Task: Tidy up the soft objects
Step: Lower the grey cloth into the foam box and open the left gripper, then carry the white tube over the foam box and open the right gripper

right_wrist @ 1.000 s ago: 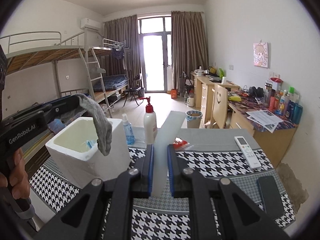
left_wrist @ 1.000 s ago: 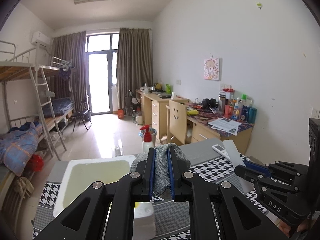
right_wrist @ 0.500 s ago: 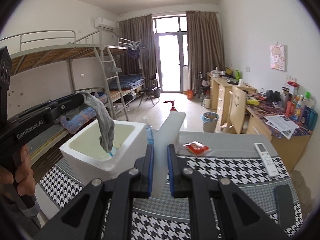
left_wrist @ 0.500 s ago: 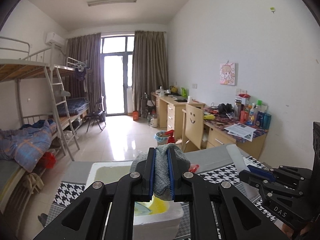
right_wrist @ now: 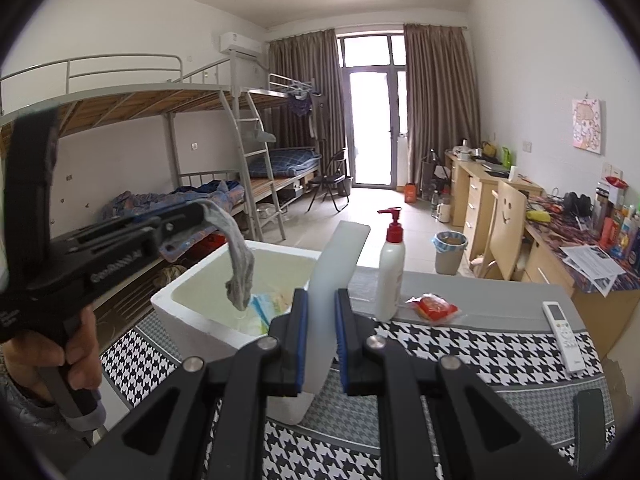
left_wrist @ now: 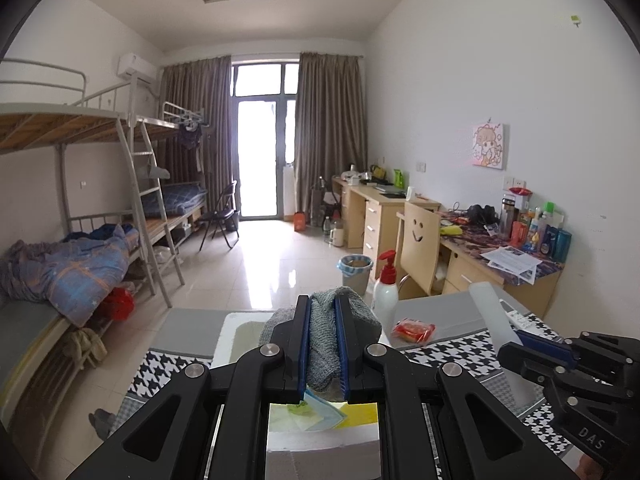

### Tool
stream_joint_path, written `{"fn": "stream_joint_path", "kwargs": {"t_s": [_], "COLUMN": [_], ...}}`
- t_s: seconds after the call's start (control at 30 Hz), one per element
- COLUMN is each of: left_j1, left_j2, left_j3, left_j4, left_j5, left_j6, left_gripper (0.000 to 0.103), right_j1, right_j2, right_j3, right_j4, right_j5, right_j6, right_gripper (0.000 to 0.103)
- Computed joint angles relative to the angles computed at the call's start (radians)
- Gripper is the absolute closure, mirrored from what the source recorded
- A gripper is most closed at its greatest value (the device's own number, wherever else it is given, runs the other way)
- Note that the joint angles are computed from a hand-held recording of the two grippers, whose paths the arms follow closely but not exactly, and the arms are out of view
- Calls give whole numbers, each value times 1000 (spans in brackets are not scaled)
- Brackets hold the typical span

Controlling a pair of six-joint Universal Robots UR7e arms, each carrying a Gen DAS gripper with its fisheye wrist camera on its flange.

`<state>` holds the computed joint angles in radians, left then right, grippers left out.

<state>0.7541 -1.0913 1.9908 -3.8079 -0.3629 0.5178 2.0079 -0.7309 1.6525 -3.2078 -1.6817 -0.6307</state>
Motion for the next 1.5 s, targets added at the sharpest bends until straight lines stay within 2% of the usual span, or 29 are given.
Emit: {"fn": "stream_joint_path", "kwargs": {"t_s": [0.3,0.53,0.57,0.6,0.63,0.7,0.8,0.93,1.03,1.5], "left_j1": [43,85,92,96,101,103,98,89,83,40], "left_j2": [-23,-46,-49,-50,-54,-50,-41,-31,-50,-39], "left_j3": [5,5,4,3,6,4,3,1,20,42], "left_j4": [125,278,298,307,306,280,198,104,118,-192], "left_j5": [-7,-31,-31,-33,-42,-40,-19,-1,-7,72], "left_j6": [-108,-236,-253,-260,-263,-253,-196,-123,-136,120], "left_gripper": [91,87,79,63,53,26,5,1,1,1], "right_j1": [7,7,7,7,7,9,11,14,15,31], "right_j2": [24,39,41,44,47,53,59,64,65,91], "right_j3": [-22,-48,-50,-53,-56,-60,-67,-70,-73,-102], "right_j4": [21,39,42,44,44,46,51,54,61,101], "right_j5": [-9,-18,-18,-20,-25,-32,-38,-44,-37,-12], "right_j6": [-1,1,3,4,4,8,12,13,10,0], "right_gripper": [87,87,87,87,87,87,87,87,87,87]}}
